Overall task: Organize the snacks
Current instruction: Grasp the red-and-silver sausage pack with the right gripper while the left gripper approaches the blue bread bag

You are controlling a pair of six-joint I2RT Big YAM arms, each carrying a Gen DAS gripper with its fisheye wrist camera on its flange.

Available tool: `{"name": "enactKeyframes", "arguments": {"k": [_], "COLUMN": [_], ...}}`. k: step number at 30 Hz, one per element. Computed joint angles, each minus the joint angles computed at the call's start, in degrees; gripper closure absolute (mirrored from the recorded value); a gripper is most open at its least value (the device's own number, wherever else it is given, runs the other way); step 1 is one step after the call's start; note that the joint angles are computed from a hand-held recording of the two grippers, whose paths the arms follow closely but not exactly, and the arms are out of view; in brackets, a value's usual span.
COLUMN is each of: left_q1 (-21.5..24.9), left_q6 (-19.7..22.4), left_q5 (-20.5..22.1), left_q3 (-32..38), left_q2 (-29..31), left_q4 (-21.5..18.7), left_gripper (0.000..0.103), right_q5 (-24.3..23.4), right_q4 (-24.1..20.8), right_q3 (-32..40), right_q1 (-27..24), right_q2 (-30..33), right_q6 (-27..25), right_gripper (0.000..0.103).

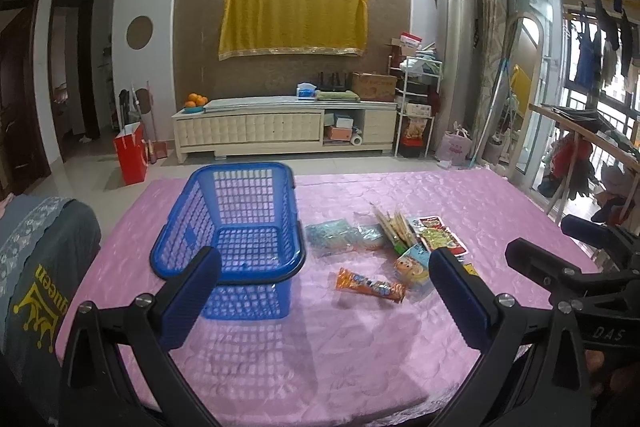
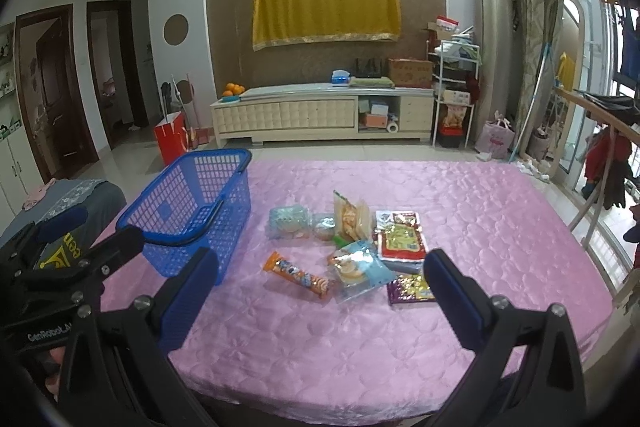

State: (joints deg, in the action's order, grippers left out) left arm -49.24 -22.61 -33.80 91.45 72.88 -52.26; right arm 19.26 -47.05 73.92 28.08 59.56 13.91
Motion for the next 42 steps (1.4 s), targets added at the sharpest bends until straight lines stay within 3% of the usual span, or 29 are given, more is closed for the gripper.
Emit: {"name": "enactKeyframes", "arguments": {"k": [5,12,21,26,36,42], "left_q1": [0.78,2.92,4.54,5.86,7.17,8.88], "left_q6": [3.15,4.92,7.81,6.08,3.39,1.21], "left_q5": [2.21,9.12,12.9,16.92,18.93,19.52], "left_q3": [5.38,16.21,29.39,34.98,45.39,50.33], "left_q2": [4.5,13.18,25.24,31.11,41.78,46.84], "left_q4": [-0.43,-4.78,-11.89,-15.47,-21.92,-25.49], "left_gripper": [0.0,0.0,0.0,0.0,0.0,0.0], "right_q5": [-2.1,-6.72,-10.33,-14.0,-21.55,-23.17], "right_q4": [-0.38,-0.97,-2.74,-4.76,-11.62,-14.42], "right_q3": [1.66,4.1,8.11,10.47,18.39,22.94], "right_q1": [-3.98,-10.6,-17.79,-20.96,-24.37,-24.57], "right_q2": [1.18,3.48,10.36,14.56,26.12,32.01], "right_q6": [-1.1,-2.13,-6.32,-7.15,-8.23,-8.89], "right_gripper": [0.0,0.0,0.0,0.0,0.0,0.0]}}
